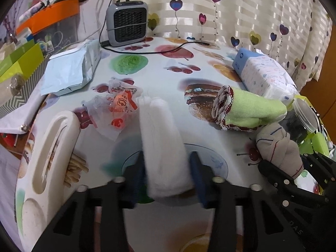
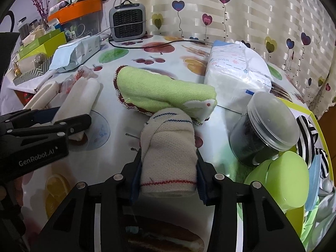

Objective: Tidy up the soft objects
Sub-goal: 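Grasp the white folded cloth with the left gripper while the right lifts the beige sock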

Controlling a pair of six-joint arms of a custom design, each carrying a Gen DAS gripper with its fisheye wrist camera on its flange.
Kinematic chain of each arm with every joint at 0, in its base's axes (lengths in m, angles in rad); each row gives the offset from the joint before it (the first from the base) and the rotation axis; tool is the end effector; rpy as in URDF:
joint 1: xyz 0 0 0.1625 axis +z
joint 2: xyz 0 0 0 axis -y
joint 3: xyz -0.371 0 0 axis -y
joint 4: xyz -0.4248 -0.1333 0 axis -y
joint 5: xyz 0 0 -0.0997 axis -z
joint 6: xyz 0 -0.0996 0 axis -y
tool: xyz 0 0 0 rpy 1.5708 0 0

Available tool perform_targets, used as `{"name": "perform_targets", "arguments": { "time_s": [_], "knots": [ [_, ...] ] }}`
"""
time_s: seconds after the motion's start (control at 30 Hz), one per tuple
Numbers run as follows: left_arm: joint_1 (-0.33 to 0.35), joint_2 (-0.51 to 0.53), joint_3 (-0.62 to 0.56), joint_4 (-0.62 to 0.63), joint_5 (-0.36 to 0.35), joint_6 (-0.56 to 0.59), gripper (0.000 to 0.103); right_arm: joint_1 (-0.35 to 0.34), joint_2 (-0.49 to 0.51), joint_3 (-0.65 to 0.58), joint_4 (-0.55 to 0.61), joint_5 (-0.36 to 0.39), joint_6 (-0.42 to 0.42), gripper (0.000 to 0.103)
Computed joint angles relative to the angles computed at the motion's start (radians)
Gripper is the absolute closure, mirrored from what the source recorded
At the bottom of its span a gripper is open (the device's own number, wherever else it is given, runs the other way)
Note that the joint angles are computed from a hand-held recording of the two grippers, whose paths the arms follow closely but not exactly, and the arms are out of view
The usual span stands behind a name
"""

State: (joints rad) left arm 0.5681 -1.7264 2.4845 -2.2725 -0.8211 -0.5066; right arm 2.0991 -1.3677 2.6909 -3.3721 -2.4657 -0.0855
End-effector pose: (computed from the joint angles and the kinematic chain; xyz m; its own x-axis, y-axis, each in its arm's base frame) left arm -0.1838 -0.3559 0.1585 -0.7244 0.2969 -0.6222 0.5605 0.7791 -0.2808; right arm 0.1973 -0.2277 0.1046 -0.6804 -0.0708 0.7294 -0.5075 0.7636 -0.3993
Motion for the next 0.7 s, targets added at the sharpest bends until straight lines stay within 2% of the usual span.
{"name": "perform_targets", "arguments": {
  "time_s": [0.13, 0.33, 0.47, 0.7],
  "knots": [
    [0.003, -0.012, 0.005, -0.012, -0.016, 0.000, 0.072, 0.002, 0.000, 0.000, 0.002, 0.001, 0.004, 0.059],
    [-0.011, -0.029, 0.018, -0.016, -0.016, 0.006, 0.076, 0.006, 0.004, 0.001, 0.000, 0.006, 0.007, 0.060],
    [-0.041, -0.049, 0.034, -0.010, 0.005, 0.010, 0.076, 0.011, 0.000, 0.006, 0.001, 0.011, 0.012, 0.060],
    [-0.068, -0.087, 0.049, 0.005, -0.023, 0.001, 0.076, 0.027, -0.024, 0.020, -0.001, 0.021, 0.018, 0.060]
  ]
}}
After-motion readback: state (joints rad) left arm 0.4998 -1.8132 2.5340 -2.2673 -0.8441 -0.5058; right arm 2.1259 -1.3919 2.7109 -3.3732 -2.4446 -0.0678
